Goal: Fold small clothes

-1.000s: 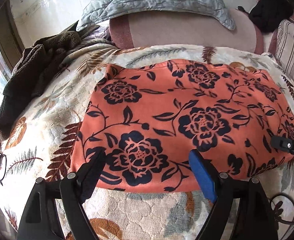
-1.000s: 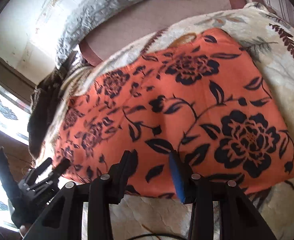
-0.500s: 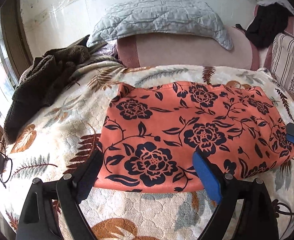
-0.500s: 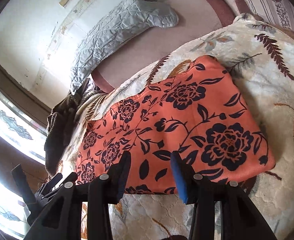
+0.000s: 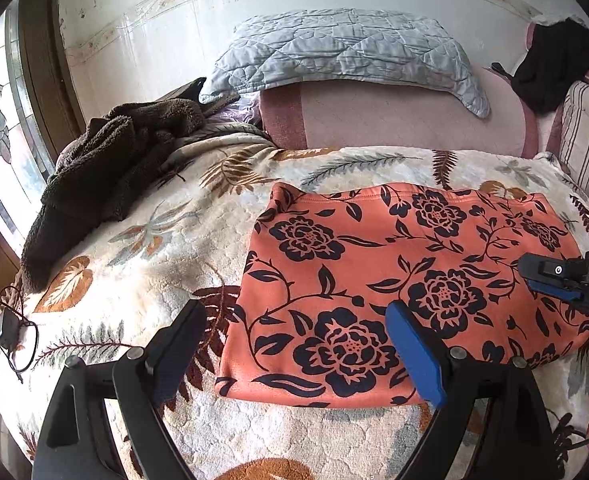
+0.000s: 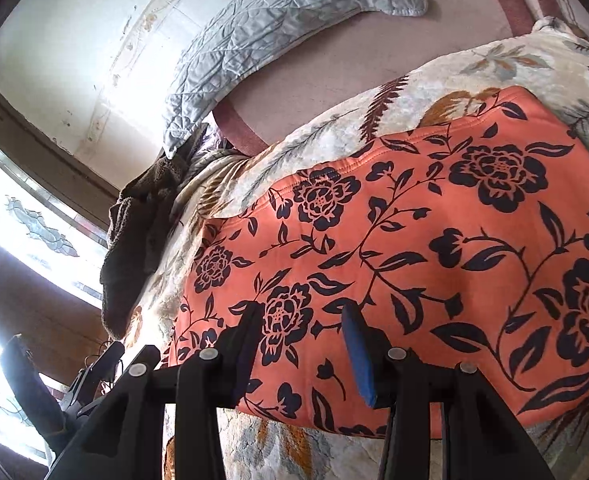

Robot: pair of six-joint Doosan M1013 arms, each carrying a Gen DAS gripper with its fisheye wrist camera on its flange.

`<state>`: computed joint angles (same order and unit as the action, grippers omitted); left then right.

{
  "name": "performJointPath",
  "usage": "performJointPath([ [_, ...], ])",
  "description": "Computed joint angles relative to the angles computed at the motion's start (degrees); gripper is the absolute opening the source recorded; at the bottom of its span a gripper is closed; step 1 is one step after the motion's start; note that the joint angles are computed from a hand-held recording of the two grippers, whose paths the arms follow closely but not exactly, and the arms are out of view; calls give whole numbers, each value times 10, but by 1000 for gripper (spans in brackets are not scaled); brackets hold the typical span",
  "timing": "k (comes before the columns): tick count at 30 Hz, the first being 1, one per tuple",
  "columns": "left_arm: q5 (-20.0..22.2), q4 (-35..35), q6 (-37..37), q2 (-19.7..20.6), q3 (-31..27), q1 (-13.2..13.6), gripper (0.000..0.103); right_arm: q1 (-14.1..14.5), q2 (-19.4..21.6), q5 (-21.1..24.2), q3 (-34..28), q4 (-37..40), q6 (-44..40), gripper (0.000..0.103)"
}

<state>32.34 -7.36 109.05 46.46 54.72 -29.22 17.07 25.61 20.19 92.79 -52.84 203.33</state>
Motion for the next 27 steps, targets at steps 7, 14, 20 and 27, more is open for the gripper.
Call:
performJointPath([
  [7, 42, 52, -59, 28, -39, -3, 92, -13, 26, 18, -29, 221, -211, 47],
  [14, 251, 72, -163, 117, -190, 5, 92, -8, 2, 32, 0, 98, -86, 47],
  [20, 228, 64, -181, 94, -157, 11, 92, -32, -20, 0, 44, 194, -127, 53],
  [27, 160, 43, -180, 38, -68, 19, 92, -8, -71, 34, 100, -28, 123, 54],
])
